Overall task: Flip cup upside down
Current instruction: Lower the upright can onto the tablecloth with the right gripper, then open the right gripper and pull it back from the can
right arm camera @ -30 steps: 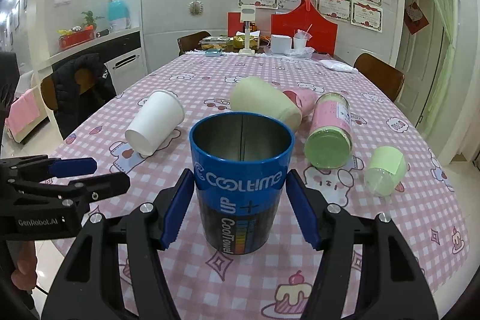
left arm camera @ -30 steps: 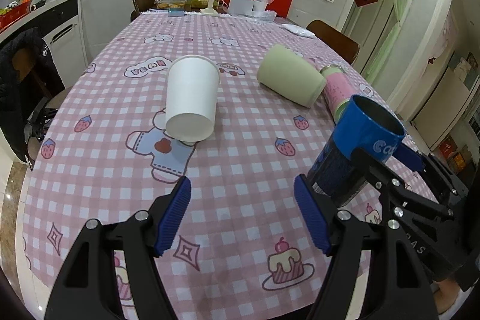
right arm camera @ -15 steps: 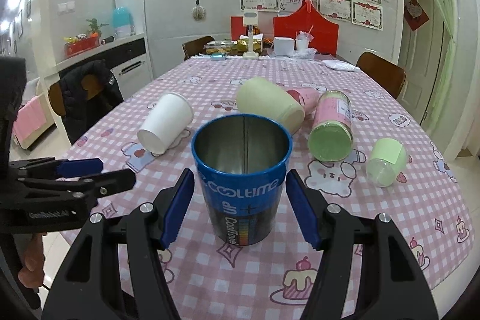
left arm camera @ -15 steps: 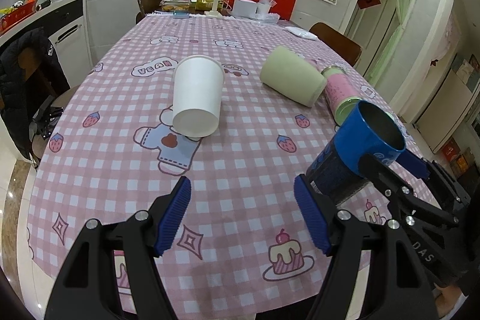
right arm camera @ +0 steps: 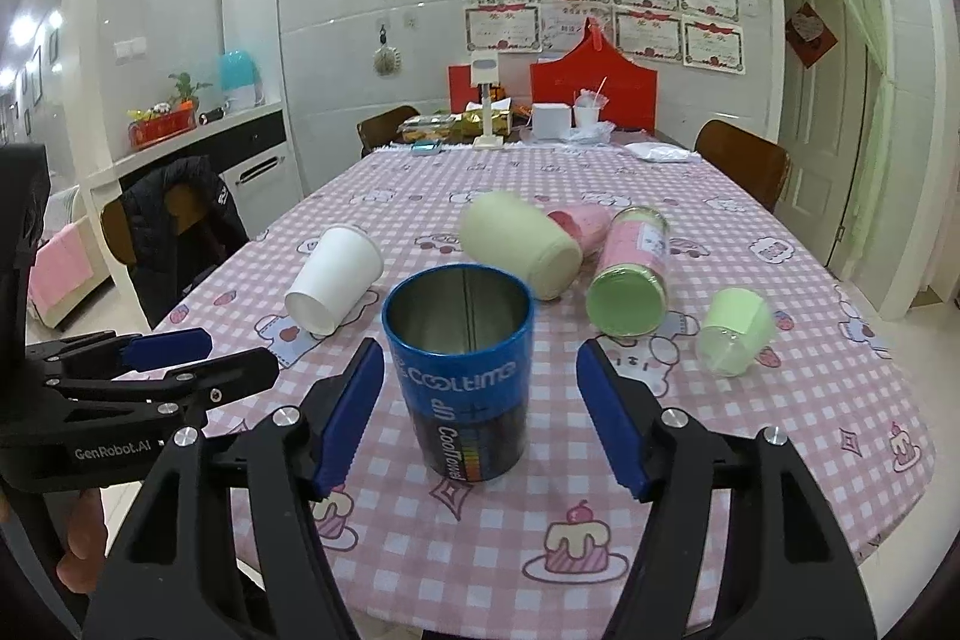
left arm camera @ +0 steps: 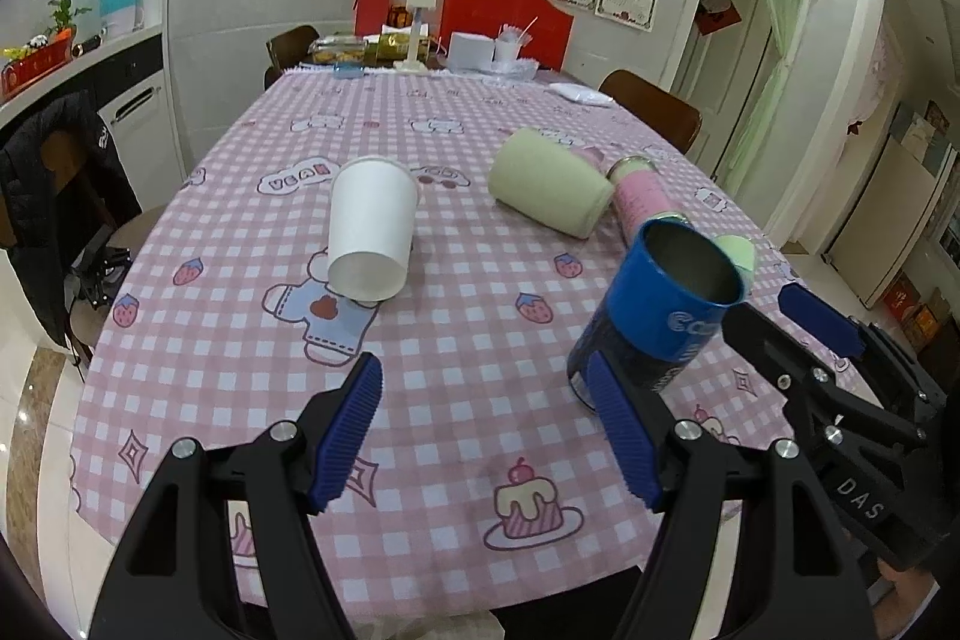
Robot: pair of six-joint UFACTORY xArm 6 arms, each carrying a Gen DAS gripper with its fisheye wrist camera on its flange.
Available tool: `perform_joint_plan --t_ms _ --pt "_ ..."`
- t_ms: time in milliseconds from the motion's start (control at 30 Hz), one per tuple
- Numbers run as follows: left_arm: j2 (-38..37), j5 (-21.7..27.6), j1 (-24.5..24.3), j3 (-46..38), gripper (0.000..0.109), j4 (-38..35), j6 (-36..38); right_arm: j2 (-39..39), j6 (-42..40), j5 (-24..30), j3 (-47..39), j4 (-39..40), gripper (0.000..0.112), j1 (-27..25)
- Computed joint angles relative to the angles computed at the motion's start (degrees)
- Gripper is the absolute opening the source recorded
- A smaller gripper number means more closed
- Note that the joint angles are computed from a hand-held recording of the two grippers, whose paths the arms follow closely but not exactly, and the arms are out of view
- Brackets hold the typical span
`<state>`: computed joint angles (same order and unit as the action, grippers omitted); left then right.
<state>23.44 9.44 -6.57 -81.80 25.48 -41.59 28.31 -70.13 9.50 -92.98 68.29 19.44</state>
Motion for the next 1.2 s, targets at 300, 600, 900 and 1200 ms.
perform_joint_plan --t_ms 300,600,900,1200 --pt "-3.61 -0.85 -1.21 2.62 0.07 15.2 -13.98 -6.86 -18.5 -1.22 5.6 19.28 0.073 -0.99" --pt "-7.89 1.05 -2.98 4.25 0.071 36.14 -32.85 -13.97 -44.28 -1.17 10.28 43.96 0.091 -2.64" --pt "-13.02 6.99 -5.94 5.29 0.074 65.23 -57.62 -19.6 -77.37 1.16 14.07 73.31 0.095 -4.95" --pt "-14.98 10.5 -8.29 6.26 0.074 76.18 -64.8 -20.17 -85.4 2.9 14.99 82.2 0.095 -6.02"
